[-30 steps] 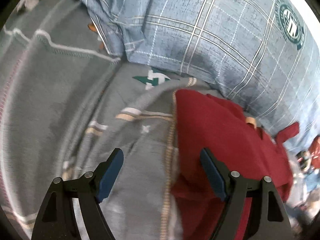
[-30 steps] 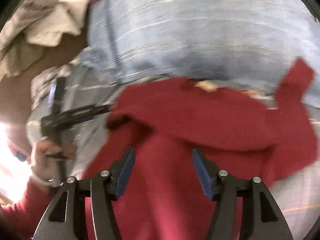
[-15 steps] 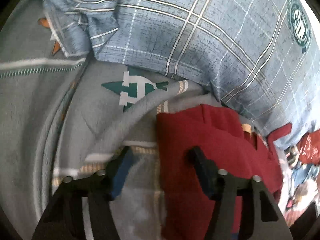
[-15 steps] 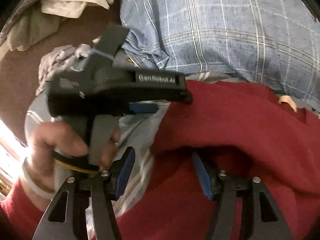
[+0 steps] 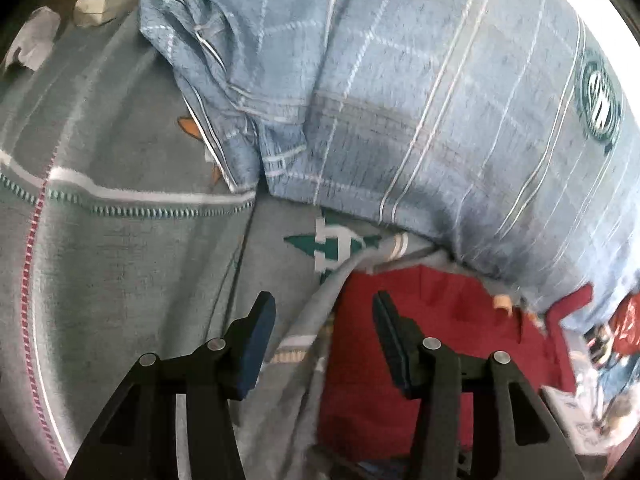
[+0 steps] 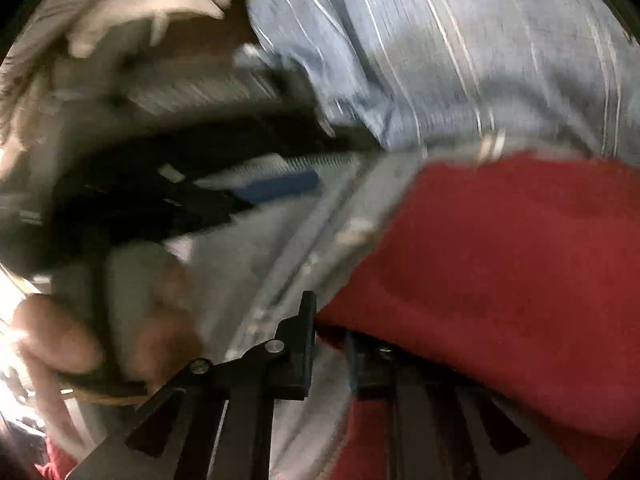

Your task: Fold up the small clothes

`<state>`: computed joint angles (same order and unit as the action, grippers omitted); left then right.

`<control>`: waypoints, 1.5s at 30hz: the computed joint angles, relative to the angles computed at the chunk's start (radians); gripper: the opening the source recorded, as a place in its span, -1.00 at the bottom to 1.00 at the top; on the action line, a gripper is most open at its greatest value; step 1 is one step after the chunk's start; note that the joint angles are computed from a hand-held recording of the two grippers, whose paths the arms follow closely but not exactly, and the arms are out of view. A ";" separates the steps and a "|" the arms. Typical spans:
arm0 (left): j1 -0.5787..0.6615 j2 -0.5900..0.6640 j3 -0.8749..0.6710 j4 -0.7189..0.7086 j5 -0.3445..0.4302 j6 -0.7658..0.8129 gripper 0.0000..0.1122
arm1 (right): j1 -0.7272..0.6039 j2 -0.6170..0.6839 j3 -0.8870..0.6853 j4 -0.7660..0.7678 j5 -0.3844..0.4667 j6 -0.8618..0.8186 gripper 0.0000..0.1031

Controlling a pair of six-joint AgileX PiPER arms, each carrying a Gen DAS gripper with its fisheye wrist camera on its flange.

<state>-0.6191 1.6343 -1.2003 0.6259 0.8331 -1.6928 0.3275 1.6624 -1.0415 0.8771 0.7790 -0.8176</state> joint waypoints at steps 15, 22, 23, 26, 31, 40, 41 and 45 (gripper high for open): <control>-0.187 0.312 -0.388 -0.054 0.213 0.194 0.15 | -0.513 -0.271 -0.078 -0.517 0.073 0.141 0.05; -0.186 0.458 -0.592 -0.071 0.352 0.325 0.29 | -0.603 -0.125 -0.185 -0.538 0.169 0.121 0.02; -0.188 0.446 -0.578 -0.066 0.341 0.314 0.29 | -0.631 -0.124 -0.209 -0.500 0.186 0.087 0.04; -0.198 0.375 -0.493 -0.036 0.303 0.243 0.29 | -0.600 -0.068 -0.322 -0.573 0.118 0.197 0.21; -0.207 0.307 -0.415 0.001 0.281 0.168 0.29 | -0.646 0.175 -0.660 -0.707 0.165 0.445 0.27; -0.189 0.286 -0.381 -0.010 0.277 0.152 0.29 | -0.541 0.461 -0.933 -1.044 0.191 0.733 -0.46; -0.187 0.283 -0.378 -0.008 0.274 0.147 0.29 | -0.541 0.452 -0.911 -1.066 0.157 0.734 -0.72; -0.196 0.267 -0.364 0.018 0.275 0.112 0.29 | -0.619 0.398 -0.898 -0.849 0.194 0.581 -0.80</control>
<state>-0.8156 1.9010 -1.5643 0.6439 1.1078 -1.5805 -0.2919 2.0602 -1.9395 0.0284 0.9726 -0.2364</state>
